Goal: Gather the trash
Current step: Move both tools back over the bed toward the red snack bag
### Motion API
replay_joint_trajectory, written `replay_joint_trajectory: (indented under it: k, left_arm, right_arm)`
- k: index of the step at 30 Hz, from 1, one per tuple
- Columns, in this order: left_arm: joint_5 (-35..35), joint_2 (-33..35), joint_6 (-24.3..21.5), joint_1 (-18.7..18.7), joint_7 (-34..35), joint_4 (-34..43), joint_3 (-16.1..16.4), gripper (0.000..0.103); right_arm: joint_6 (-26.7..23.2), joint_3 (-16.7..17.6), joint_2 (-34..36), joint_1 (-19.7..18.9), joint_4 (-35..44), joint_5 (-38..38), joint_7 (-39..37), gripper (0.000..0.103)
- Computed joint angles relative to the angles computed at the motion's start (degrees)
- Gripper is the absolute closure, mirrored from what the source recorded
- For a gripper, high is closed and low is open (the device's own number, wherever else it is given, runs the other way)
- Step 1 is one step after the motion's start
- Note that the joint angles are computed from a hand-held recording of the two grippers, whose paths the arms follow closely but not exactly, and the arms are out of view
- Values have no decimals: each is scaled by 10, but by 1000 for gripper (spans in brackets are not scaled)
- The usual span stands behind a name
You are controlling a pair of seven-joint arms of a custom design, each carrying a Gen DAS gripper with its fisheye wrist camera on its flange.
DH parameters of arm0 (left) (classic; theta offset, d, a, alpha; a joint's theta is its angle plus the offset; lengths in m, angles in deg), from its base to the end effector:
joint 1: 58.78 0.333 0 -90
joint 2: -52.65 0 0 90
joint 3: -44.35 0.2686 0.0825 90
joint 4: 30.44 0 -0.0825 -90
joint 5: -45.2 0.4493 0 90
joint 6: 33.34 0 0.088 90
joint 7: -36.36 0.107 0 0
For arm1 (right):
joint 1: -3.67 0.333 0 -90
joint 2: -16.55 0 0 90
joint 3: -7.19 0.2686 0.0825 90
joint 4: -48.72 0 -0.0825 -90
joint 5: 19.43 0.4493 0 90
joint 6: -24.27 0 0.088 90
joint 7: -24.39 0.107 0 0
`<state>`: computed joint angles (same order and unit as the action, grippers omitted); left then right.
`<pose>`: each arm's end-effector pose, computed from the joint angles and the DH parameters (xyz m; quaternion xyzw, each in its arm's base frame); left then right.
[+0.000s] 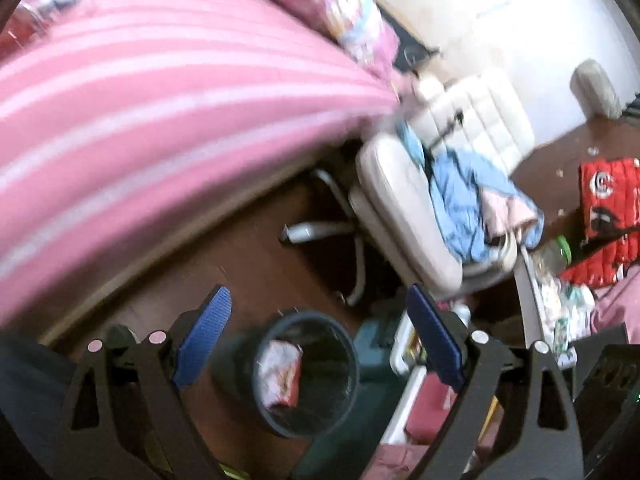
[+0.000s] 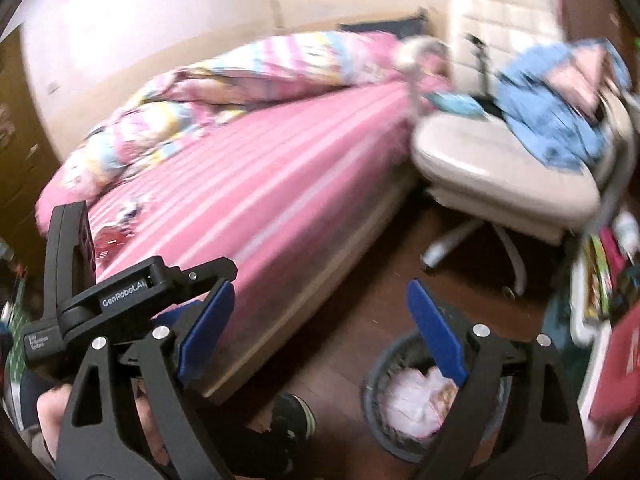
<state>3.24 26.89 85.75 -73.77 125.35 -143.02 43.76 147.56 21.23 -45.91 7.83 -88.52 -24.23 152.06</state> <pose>0.5035 -0.1767 0.6874 0.6125 -0.6611 0.4156 0.1227 0.3340 0.1445 0.7104 -0.5158 0.7437 -0.2733 0.3258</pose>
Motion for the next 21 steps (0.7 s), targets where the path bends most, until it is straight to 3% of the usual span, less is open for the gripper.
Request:
replay_joint_trajectory:
  k: [12, 21]
  left_arm:
    - [47, 14, 10, 95, -29, 60, 62, 16]
    - [62, 79, -3, 175, -29, 123, 91, 16]
  right_arm:
    - [102, 45, 301, 52, 256, -19, -52, 15]
    - [106, 60, 560, 120, 487, -87, -56, 15]
